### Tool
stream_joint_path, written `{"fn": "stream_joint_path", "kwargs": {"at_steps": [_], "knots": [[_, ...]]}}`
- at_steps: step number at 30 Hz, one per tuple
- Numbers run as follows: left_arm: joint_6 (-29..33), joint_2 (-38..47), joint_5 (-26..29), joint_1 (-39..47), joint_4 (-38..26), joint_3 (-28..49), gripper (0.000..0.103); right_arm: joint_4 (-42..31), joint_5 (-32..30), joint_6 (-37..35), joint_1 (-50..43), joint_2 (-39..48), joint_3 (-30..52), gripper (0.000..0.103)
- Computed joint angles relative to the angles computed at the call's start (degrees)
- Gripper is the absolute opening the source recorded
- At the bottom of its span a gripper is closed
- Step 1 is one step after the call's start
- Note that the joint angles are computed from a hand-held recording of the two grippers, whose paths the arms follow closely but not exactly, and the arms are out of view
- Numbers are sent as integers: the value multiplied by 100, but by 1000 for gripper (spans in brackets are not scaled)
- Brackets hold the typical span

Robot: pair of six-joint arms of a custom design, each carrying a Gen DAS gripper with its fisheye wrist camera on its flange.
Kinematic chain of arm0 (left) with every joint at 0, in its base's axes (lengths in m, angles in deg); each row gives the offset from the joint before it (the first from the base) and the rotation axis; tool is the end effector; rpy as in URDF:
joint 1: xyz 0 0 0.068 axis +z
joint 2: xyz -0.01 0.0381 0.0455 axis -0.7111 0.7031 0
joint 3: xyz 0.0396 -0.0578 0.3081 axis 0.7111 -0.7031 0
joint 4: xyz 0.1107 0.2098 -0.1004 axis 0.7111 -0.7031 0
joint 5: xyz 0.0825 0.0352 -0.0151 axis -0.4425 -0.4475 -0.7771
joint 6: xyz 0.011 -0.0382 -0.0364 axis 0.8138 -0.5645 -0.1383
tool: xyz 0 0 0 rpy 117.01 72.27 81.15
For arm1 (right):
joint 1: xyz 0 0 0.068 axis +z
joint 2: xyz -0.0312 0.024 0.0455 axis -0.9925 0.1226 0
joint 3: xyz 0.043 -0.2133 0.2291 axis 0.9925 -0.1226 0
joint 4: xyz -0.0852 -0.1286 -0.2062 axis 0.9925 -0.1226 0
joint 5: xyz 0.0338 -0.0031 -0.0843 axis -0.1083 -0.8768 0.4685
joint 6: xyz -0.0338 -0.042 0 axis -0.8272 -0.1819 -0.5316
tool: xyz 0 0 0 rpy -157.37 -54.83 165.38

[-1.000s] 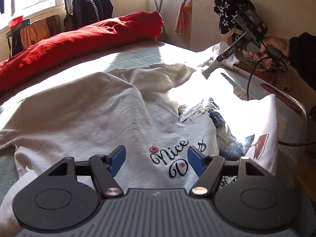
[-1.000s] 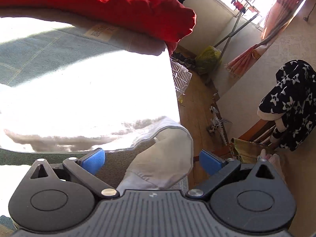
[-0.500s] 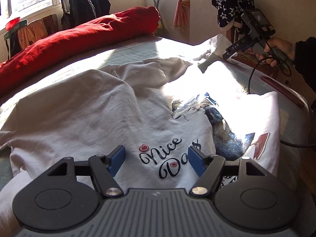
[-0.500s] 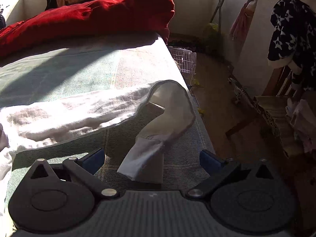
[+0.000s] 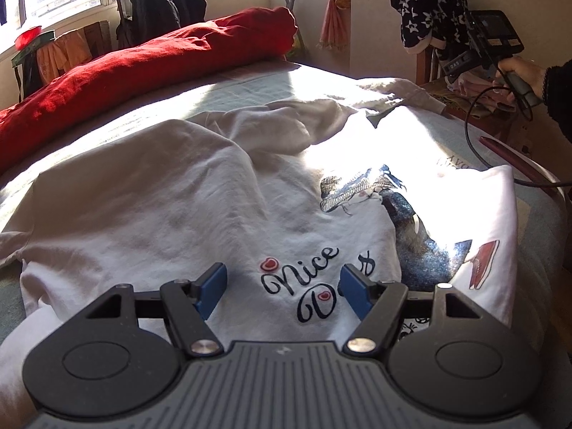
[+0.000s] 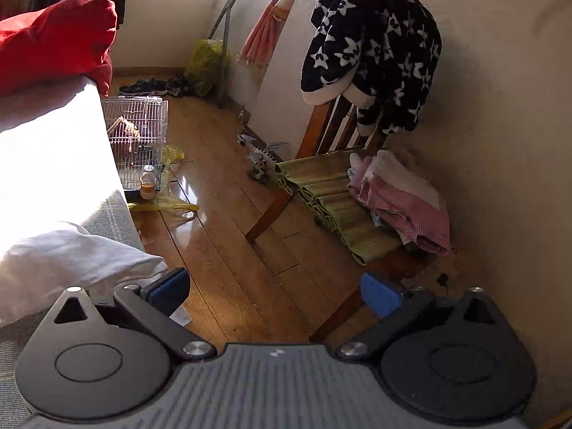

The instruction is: Fold clothes

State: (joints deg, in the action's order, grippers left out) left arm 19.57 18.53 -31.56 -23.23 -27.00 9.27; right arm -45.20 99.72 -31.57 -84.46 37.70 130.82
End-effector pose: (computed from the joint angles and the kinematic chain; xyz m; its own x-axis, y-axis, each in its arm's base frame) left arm 0.3232 0.1037 0.1786 -0.3402 0.5851 -0.7362 0.8343 0.5490 0.0508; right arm 0.2430 -0.0324 0.2019 -0.5480 0.4554 -0.7017 0.8083 0.5041 -0.3042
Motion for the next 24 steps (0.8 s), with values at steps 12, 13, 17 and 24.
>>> {"fn": "stream_joint_path", "kwargs": {"at_steps": [12, 13, 17, 24], "knots": [[768, -13, 381, 804, -1203, 613, 77, -1091, -655, 406, 2468, 247, 1379, 103], [857, 18, 397, 887, -1294, 687, 77, -1162, -739, 518, 2732, 307, 1546, 103], [1064, 185, 419, 1253, -1621, 1039, 77, -1332, -965, 856, 3809, 785, 2303, 103], [1299, 689, 660, 1956, -2409, 2006, 77, -1479, -1129, 955, 5358, 2115, 3865, 103]]}}
